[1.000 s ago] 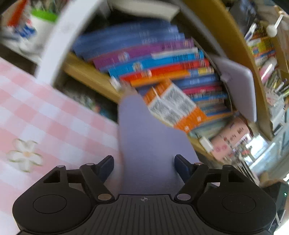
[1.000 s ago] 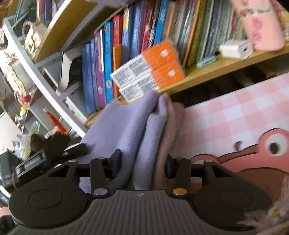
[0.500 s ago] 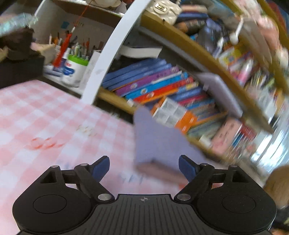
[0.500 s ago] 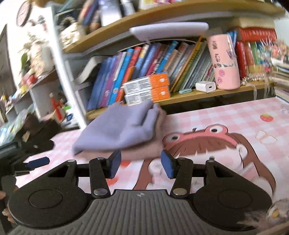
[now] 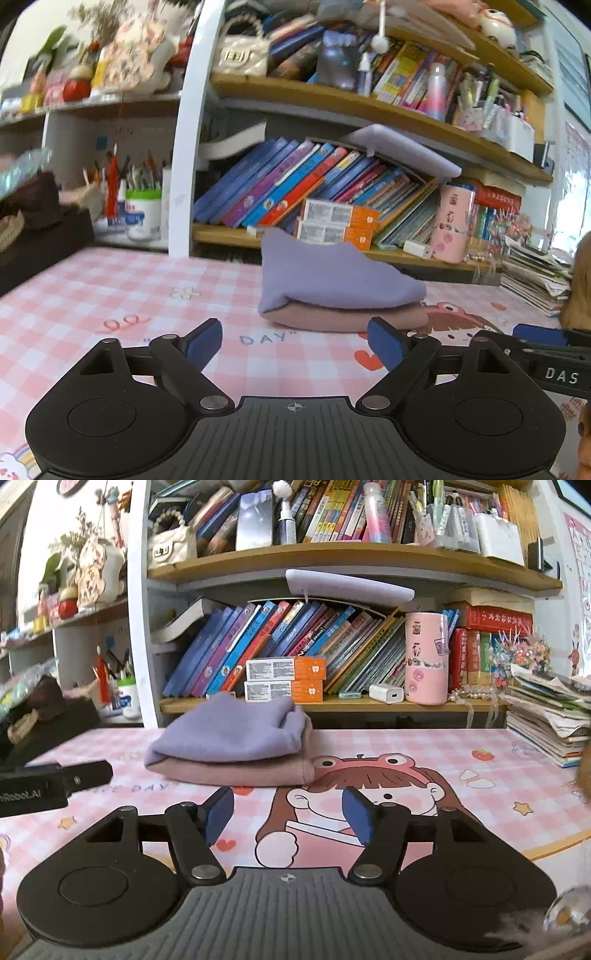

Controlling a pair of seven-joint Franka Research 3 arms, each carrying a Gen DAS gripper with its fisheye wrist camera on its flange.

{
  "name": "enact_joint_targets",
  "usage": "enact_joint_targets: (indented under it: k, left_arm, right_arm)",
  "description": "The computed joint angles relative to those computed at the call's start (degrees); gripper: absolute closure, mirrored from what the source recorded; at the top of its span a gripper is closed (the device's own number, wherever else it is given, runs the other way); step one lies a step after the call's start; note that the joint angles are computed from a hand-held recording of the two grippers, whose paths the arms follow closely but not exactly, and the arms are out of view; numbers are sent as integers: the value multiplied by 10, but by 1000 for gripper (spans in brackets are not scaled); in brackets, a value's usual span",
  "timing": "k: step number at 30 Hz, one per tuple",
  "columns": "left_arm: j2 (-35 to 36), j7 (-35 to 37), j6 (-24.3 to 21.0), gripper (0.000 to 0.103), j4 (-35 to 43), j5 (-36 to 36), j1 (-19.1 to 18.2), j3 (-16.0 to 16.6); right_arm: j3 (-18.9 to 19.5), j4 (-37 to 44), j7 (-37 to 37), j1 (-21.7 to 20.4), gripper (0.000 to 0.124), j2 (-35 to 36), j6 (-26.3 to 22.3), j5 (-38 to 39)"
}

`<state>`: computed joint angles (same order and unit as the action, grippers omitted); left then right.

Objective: Fold clothes

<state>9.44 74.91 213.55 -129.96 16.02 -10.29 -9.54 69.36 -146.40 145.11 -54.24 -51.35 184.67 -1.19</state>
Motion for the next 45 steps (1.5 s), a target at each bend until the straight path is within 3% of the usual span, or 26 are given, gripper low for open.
enact_joint_targets:
  k: [7,12,16,20,45]
  left_arm:
    - [-4,68,3,4,-9,-65,-26,4]
    - [-5,134,9,1,-14,-108,-45,5]
    - [-7,183,-9,0,-11,-172,-64,7]
    - [-13,236,-58,0,-1,-238,-84,14]
    - [-14,222,-101,0,8,-227,-85,22]
  right_arm:
    - [3,5,13,1,39,-23,-34,-10]
    - [1,8,20,3,33,-21,-45,-23]
    - [-2,10,26,4,25,-16,-54,-31]
    - [-5,17,28,5,21,-4,-67,-42]
    - [-15,25,51,9,21,17,-87,-81]
